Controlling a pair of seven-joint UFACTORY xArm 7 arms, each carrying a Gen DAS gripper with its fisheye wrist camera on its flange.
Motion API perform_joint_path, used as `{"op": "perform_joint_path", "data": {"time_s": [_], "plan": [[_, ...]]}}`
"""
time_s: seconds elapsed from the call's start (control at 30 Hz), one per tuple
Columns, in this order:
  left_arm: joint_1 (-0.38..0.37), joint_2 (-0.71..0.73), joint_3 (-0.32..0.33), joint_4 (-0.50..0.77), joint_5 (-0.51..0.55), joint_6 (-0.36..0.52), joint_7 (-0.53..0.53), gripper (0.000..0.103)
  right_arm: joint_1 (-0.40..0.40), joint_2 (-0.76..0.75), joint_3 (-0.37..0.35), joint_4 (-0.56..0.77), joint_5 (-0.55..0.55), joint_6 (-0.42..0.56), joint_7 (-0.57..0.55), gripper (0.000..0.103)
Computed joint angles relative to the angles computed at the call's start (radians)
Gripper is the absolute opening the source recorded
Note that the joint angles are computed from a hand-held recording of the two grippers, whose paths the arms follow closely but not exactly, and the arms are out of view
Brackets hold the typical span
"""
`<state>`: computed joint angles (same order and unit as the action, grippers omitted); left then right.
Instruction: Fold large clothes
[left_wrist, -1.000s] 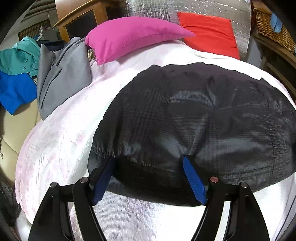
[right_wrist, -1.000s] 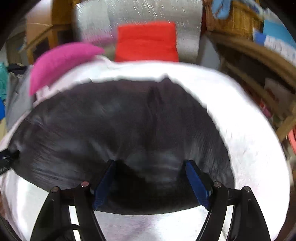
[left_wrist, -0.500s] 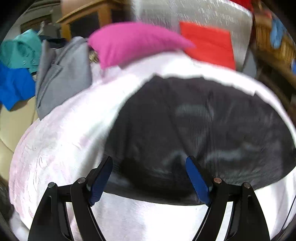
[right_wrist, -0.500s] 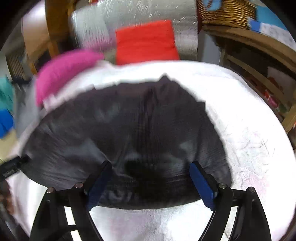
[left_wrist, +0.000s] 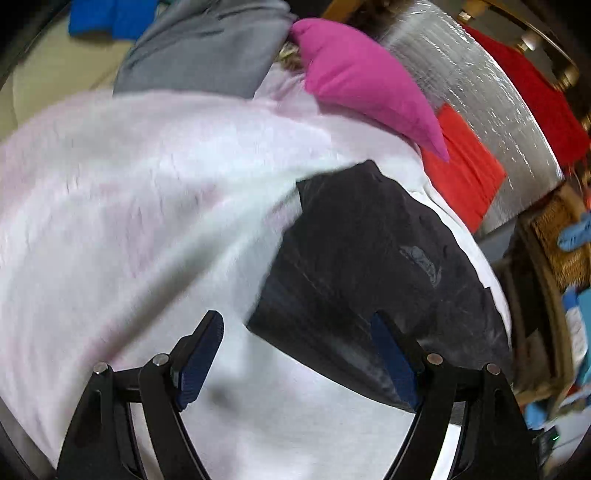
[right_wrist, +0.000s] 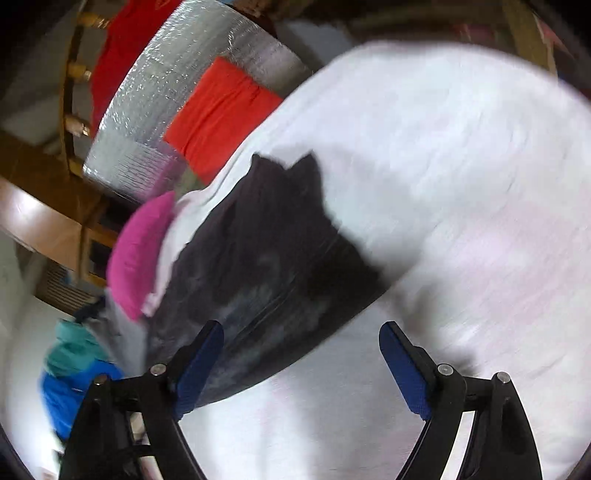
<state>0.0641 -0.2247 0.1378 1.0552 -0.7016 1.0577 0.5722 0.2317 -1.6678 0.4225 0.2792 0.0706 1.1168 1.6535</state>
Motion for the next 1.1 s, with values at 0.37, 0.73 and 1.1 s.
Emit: {"op": "perform_joint_path", "data": {"time_s": [0.37, 0.73, 1.1], "plan": [[-0.053, 0.024, -0.059, -0.011, 0.089, -0.093, -0.067, 0.048, -0.064, 0.114, -0.051, -0.052, -0.061, -0.156, 0.077, 0.030], [-0.085, -0.024, -0.052, -0.072, 0.135, -0.176, 0.004, 0.050, -0.012, 0.047, 0.007, -0.073, -0.021, -0.110, 0.120, 0.051], [-0.012, 0.036, 0.001, 0.088, 0.043, -0.052, 0.132, 0.063, -0.043, -0.001, -0.107, 0.140, -0.157, 0.235, -0.170, 0.065]]}}
